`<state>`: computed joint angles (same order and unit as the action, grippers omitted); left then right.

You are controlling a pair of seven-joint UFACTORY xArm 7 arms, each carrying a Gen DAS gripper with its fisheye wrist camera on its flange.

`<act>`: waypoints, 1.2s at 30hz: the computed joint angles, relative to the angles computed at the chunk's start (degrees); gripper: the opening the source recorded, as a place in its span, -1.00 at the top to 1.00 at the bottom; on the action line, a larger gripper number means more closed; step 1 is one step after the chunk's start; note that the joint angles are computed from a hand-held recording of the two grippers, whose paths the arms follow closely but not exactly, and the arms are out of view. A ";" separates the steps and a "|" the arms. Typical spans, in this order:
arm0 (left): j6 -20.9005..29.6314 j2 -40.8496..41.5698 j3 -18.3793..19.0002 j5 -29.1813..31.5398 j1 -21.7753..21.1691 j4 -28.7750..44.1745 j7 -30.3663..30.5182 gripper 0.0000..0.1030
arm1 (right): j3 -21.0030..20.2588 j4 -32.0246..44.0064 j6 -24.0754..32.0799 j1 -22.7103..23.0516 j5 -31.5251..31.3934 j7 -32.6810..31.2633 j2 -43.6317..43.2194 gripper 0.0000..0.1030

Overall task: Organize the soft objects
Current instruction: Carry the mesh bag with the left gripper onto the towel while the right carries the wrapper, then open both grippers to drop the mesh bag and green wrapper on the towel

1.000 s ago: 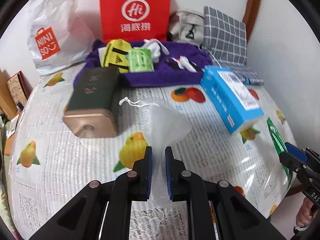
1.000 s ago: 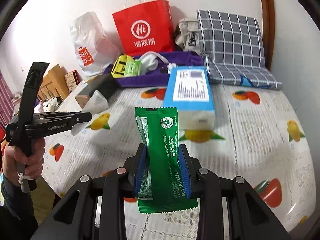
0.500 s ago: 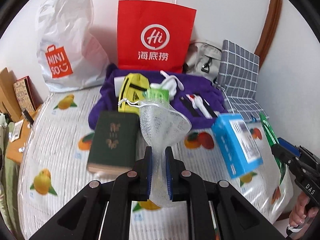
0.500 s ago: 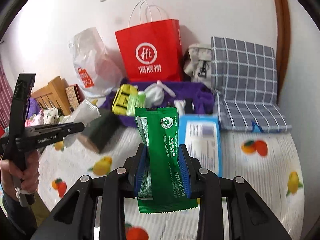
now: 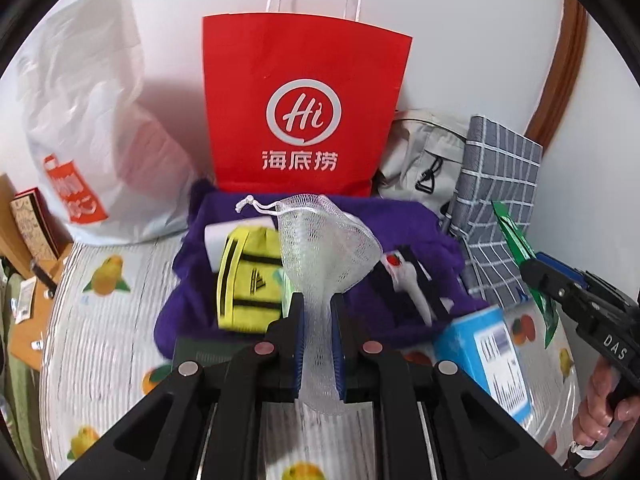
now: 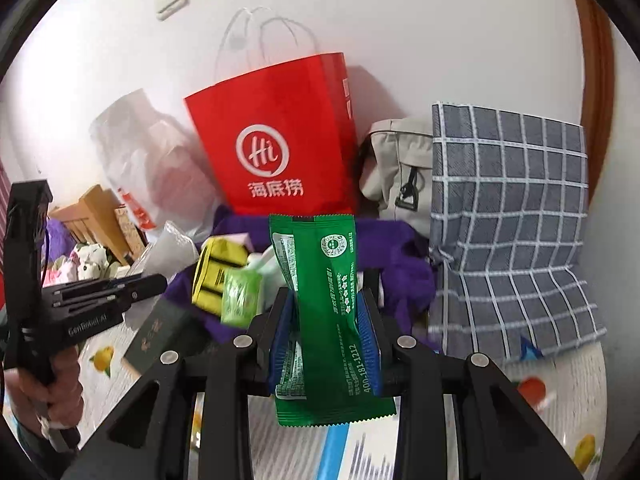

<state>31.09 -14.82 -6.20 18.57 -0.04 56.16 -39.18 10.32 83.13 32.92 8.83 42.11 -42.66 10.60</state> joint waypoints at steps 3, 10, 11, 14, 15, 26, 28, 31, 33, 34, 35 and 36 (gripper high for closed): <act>-0.35 3.67 0.88 -0.73 -0.02 3.55 1.12 0.77 | 0.25 6.03 2.07 0.25 -1.38 2.73 4.43 0.37; -1.77 10.33 3.53 -4.81 -0.73 9.36 4.01 0.77 | 2.88 15.19 2.45 0.10 -4.04 5.70 12.55 0.37; -2.10 11.33 3.86 -5.90 -0.87 9.98 4.81 0.77 | 3.19 15.93 2.34 0.09 -4.39 5.81 13.66 0.37; -3.82 14.00 4.51 -7.46 -1.18 11.01 6.42 0.77 | 3.18 17.91 3.15 0.47 -6.97 7.85 16.68 0.37; -4.75 14.54 4.72 -7.64 -1.25 10.94 6.91 0.77 | 2.06 20.28 5.25 1.50 -10.07 10.63 18.60 0.37; -9.15 20.57 5.19 -22.48 -0.67 12.10 17.96 0.77 | 2.58 26.00 7.27 2.04 -18.49 15.40 26.16 0.36; -9.37 21.03 4.54 -26.87 -0.13 12.18 21.53 0.77 | 2.67 26.26 7.18 2.04 -18.99 15.99 26.77 0.36; -8.02 21.82 5.04 -26.03 -0.63 13.01 21.09 0.77 | 2.54 27.36 7.76 2.27 -19.99 17.27 27.77 0.34; -7.90 22.13 4.94 -27.00 -0.54 13.24 21.57 0.77 | 2.59 27.95 8.03 2.22 -20.29 17.92 28.34 0.32; -8.07 22.35 4.97 -27.18 -0.59 13.35 21.37 0.77 | 2.53 28.86 8.26 2.46 -20.64 18.33 29.02 0.32; -8.42 22.24 5.08 -26.98 -0.69 13.17 20.94 0.77 | 2.47 29.32 8.35 2.54 -20.91 18.65 29.39 0.31; -8.43 22.11 5.06 -27.18 -0.65 13.10 21.10 0.77 | 2.29 29.43 8.17 2.69 -21.24 19.09 29.55 0.30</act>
<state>22.66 7.30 -1.15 -8.61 -0.69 69.26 -18.07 12.62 112.56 41.09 11.52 20.86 -23.57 40.15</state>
